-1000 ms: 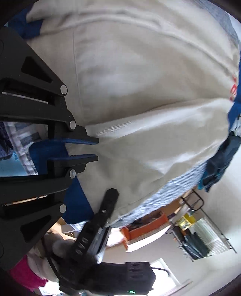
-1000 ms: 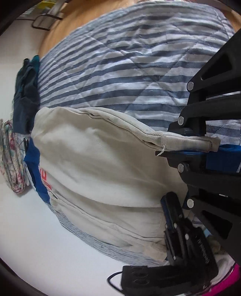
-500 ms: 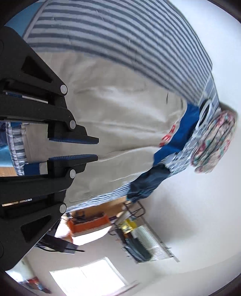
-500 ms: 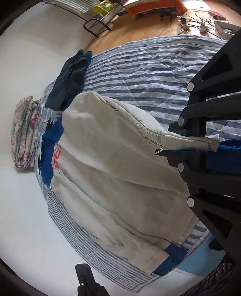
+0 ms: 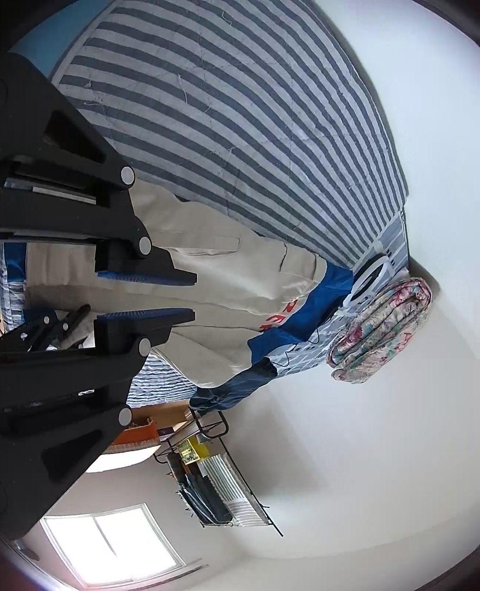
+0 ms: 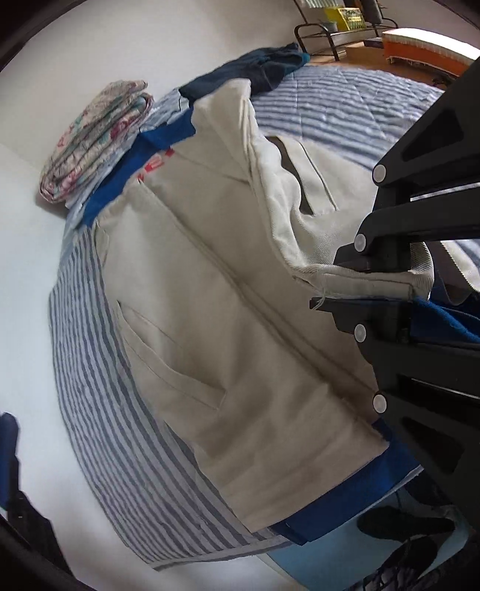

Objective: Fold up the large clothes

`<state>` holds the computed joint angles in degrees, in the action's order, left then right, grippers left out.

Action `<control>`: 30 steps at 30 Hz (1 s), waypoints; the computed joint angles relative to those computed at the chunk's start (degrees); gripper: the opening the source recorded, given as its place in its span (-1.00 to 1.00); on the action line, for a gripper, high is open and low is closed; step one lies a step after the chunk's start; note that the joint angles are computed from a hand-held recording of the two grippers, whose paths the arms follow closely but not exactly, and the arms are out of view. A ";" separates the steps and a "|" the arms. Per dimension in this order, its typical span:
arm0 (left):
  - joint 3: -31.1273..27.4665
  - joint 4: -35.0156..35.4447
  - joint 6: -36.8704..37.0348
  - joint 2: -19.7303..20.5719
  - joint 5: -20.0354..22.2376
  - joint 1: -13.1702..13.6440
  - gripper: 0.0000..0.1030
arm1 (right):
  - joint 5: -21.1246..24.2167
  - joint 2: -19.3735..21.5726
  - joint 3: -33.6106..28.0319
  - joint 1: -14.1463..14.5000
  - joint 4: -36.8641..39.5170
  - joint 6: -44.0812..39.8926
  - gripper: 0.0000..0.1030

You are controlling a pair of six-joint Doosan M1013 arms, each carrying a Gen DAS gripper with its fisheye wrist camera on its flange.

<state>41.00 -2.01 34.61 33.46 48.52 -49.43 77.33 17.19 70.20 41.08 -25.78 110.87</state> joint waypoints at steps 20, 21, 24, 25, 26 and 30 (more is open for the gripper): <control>-16.09 -9.31 12.65 10.66 16.10 -1.43 -0.18 | -23.54 -10.91 13.29 -8.29 29.71 -4.46 0.05; -17.79 -10.56 13.44 11.76 17.46 -1.50 -0.16 | -24.90 -11.87 14.16 -8.88 30.36 -3.73 0.10; -24.11 -12.35 15.07 15.56 22.79 -2.00 -0.09 | -27.97 -14.17 16.10 -11.14 31.42 -1.11 0.15; -25.10 -12.92 15.44 16.22 23.69 -2.12 -0.09 | -28.66 -14.69 16.54 -12.15 31.93 -0.17 0.16; -26.49 -13.67 15.82 17.10 24.79 -2.23 -0.09 | -29.26 -15.03 16.82 -13.08 32.09 0.83 0.16; -35.26 -13.35 16.31 21.79 31.05 -2.81 -0.09 | -31.56 -15.43 17.48 -17.08 32.08 6.10 0.18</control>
